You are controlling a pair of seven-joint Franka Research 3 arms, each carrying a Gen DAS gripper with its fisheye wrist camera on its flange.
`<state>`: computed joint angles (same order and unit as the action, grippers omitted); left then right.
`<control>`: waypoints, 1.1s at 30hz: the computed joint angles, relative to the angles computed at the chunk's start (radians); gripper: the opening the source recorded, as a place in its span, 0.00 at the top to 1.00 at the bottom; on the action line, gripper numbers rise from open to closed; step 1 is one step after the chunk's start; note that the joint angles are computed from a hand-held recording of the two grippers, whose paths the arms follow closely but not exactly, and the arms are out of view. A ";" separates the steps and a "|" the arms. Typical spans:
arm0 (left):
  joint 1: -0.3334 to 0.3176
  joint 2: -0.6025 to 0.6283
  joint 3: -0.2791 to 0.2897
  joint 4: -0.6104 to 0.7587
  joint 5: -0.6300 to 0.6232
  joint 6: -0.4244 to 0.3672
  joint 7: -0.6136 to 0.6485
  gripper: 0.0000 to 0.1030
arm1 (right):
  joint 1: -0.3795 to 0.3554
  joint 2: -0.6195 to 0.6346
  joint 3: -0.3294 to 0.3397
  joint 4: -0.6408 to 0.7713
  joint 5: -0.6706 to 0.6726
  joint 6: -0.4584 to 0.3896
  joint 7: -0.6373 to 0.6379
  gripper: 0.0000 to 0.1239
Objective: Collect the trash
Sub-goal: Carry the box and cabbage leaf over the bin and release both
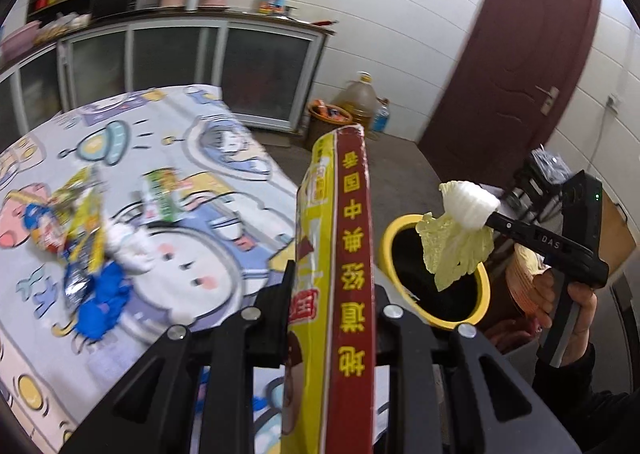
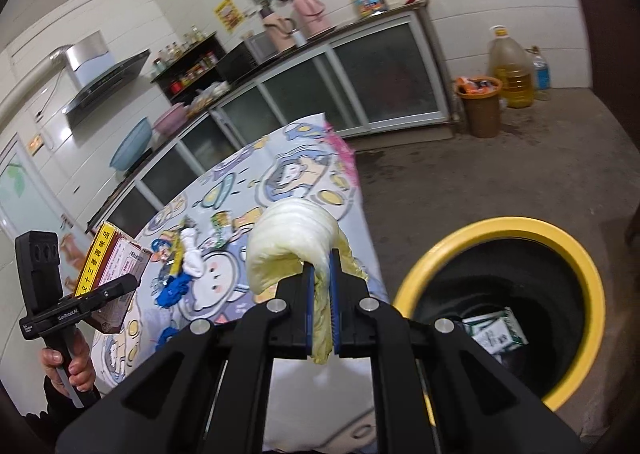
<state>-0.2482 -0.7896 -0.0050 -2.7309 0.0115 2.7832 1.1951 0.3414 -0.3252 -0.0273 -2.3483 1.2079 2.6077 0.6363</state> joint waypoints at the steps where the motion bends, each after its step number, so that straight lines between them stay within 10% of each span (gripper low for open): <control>1: -0.016 0.029 0.003 0.016 -0.005 0.015 0.008 0.79 | -0.006 -0.005 -0.005 -0.007 0.000 0.004 0.001 0.94; 18: -0.216 0.494 0.005 0.324 -0.217 0.135 0.238 0.78 | -0.093 0.017 -0.054 -0.070 -0.043 0.118 0.035 0.94; 33: -0.113 0.733 -0.154 0.509 -0.391 0.115 0.402 0.79 | -0.131 0.097 -0.043 -0.076 -0.074 0.153 0.069 0.94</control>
<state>-0.3610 -0.0564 -0.1589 -2.2220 -0.3796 2.8986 1.5968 0.2105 -0.2284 -0.0707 -2.4240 1.1335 2.7609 0.7055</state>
